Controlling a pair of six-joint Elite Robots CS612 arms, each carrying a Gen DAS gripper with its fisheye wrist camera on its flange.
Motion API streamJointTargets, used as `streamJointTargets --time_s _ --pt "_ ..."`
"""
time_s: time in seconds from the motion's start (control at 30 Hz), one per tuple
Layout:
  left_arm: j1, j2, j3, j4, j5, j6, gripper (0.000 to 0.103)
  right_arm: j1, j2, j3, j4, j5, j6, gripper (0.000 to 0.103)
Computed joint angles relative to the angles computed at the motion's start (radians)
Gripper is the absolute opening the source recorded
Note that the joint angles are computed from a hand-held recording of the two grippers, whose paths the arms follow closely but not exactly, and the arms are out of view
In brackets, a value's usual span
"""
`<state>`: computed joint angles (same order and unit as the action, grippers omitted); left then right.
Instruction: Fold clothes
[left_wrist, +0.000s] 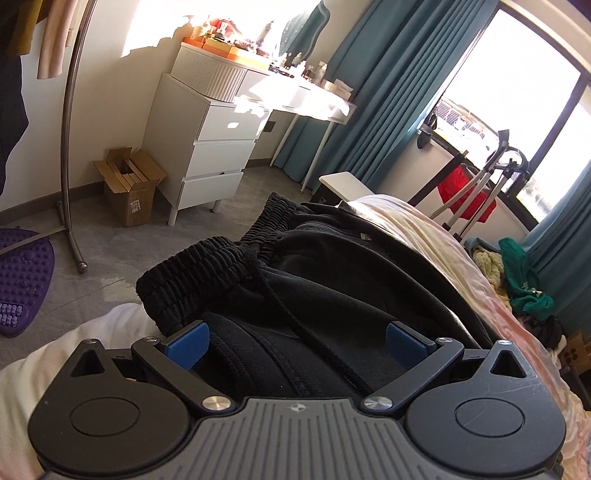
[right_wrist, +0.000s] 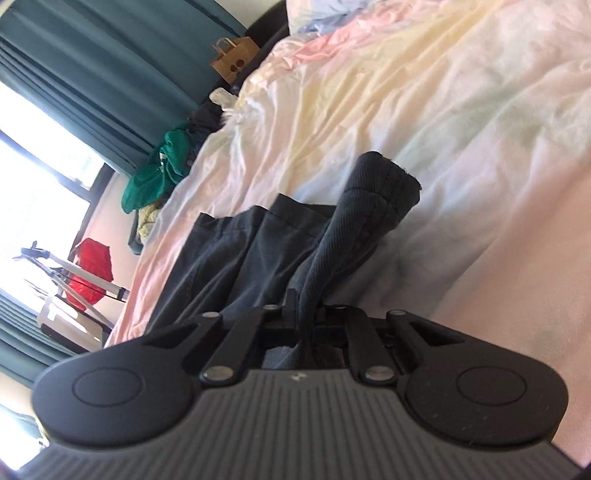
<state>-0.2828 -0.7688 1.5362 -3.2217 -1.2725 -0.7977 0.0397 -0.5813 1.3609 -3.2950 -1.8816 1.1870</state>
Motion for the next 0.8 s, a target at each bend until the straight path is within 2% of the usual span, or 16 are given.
streamJointTargets --time_s 0.1,0.17,0.23,0.3,0.37,0.47,0.53,0.6,0.7,0.73,0.8 --pt "0.0 -0.005 0.004 0.014 0.009 -0.009 0.103 0.003 0.003 -0.002 -0.061 -0.028 -0.036 0.008" --pt "-0.002 -0.009 0.003 0.043 0.027 -0.014 0.103 0.0 0.002 -0.002 -0.052 -0.024 -0.022 0.008" --pt "-0.007 -0.016 -0.003 0.113 0.066 -0.029 0.103 -0.01 -0.003 0.001 -0.001 0.01 0.014 0.008" --pt "-0.005 -0.02 0.0 0.13 0.085 -0.064 0.103 -0.018 -0.008 0.011 0.022 0.046 0.049 0.008" --pt "-0.001 -0.025 0.012 0.114 0.086 -0.107 0.103 -0.026 -0.012 0.023 0.025 0.083 0.08 0.008" --pt "0.004 -0.035 0.033 0.094 0.09 -0.172 0.103 -0.032 -0.015 0.035 0.0 0.113 0.081 0.009" --pt "0.014 -0.038 0.045 0.083 0.063 -0.238 0.103 -0.034 -0.016 0.038 0.001 0.126 0.086 0.01" --pt "0.032 -0.04 0.059 0.072 0.015 -0.341 0.103 -0.037 -0.019 0.042 0.01 0.142 0.103 0.01" --pt "0.056 -0.026 0.061 0.034 -0.073 -0.435 0.102 -0.042 -0.021 0.05 0.016 0.176 0.118 0.012" --pt "0.065 -0.018 0.057 0.021 -0.109 -0.459 0.102 -0.045 -0.021 0.051 0.018 0.191 0.116 0.014" --pt "0.084 0.004 0.038 0.011 -0.207 -0.476 0.101 -0.049 -0.022 0.051 0.037 0.212 0.1 0.028"
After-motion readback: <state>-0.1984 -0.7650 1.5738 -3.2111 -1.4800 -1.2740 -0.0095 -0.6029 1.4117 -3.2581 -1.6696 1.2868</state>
